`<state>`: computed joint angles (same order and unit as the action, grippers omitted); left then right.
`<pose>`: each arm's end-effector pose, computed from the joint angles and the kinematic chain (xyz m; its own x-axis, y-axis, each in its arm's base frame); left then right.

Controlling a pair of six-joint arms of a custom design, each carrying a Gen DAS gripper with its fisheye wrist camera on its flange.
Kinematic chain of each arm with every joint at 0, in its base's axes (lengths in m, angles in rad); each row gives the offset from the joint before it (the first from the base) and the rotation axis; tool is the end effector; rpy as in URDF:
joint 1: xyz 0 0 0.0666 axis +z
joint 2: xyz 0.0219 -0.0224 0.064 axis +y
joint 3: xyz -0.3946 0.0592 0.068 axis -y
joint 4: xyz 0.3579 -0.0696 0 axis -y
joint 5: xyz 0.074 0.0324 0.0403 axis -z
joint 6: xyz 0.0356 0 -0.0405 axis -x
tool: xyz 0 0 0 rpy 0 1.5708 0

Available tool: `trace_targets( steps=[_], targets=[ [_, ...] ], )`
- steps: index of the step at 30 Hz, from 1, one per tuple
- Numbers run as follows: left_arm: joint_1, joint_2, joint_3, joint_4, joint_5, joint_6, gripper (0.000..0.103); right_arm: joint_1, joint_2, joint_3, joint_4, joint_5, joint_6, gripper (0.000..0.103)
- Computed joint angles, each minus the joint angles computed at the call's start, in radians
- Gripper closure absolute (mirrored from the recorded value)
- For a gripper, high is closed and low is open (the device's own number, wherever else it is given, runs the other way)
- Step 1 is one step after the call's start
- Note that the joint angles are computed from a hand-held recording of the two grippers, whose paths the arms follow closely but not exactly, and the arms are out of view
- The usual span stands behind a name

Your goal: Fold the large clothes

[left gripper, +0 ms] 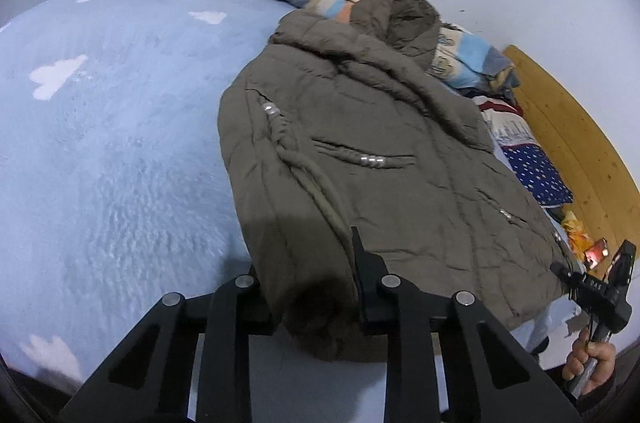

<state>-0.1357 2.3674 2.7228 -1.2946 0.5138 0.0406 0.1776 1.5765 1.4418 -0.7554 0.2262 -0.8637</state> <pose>0.7396 -0.1191 0.3975 -0.8155 0.0757 -0.5738 0.3725 0.8274 -0.4203 0.5084 0.0827 0.3921 -0.5222 0.6590 -0.5413 0.5599 0.7437 0.3652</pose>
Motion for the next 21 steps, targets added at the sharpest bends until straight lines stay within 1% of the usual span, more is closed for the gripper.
trace_targets(
  steps=[1,2,3,5,9,11,12,13,14,15,16,17,18,19,20,21],
  targets=[
    [0.001,-0.041,-0.066,0.025,0.005,-0.011,0.079,0.002,-0.014,-0.008,0.004,0.006,0.0,0.088],
    [-0.001,-0.052,-0.081,0.031,0.007,-0.012,0.079,0.006,-0.022,-0.008,0.004,0.012,-0.008,0.088],
    [0.002,-0.085,-0.133,0.048,0.01,-0.016,0.079,0.01,-0.037,-0.018,0.006,0.01,-0.015,0.088],
    [0.008,-0.118,-0.178,0.059,0.013,-0.027,0.079,0.014,-0.055,-0.023,0.001,0.005,-0.018,0.088],
    [0.018,-0.22,-0.338,0.124,0.022,-0.05,0.079,0.028,-0.101,-0.043,-0.027,0.004,-0.037,0.088],
    [0.017,-0.256,-0.407,0.159,0.03,-0.051,0.079,0.035,-0.127,-0.058,-0.053,0.01,-0.049,0.088],
    [0.014,-0.267,-0.435,0.178,0.022,-0.062,0.079,0.035,-0.134,-0.063,-0.058,0.01,-0.052,0.088],
    [0.012,-0.268,-0.442,0.184,0.012,-0.069,0.079,0.037,-0.143,-0.071,-0.067,0.015,-0.061,0.088],
    [0.009,-0.257,-0.427,0.168,0.003,-0.073,0.078,0.034,-0.144,-0.075,-0.08,0.011,-0.074,0.088],
    [0.011,-0.241,-0.398,0.147,0.001,-0.06,0.078,0.029,-0.142,-0.076,-0.084,0.002,-0.077,0.086],
    [0.012,-0.242,-0.395,0.145,-0.005,-0.048,0.076,0.019,-0.129,-0.067,-0.107,-0.02,-0.086,0.084],
    [0.015,-0.245,-0.391,0.146,-0.014,-0.033,0.073,0.015,-0.124,-0.06,-0.128,-0.029,-0.094,0.076],
    [0.02,-0.245,-0.374,0.138,-0.018,-0.019,0.072,0.01,-0.113,-0.044,-0.164,-0.04,-0.104,0.063],
    [0.024,-0.251,-0.366,0.136,-0.02,-0.008,0.068,0.006,-0.112,-0.034,-0.184,-0.053,-0.109,0.054],
    [0.03,-0.263,-0.364,0.149,-0.017,0.003,0.066,0.006,-0.127,-0.041,-0.178,-0.057,-0.113,0.045],
    [0.034,-0.285,-0.382,0.178,-0.021,0.01,0.065,0.01,-0.139,-0.045,-0.179,-0.05,-0.117,0.043]
  ],
)
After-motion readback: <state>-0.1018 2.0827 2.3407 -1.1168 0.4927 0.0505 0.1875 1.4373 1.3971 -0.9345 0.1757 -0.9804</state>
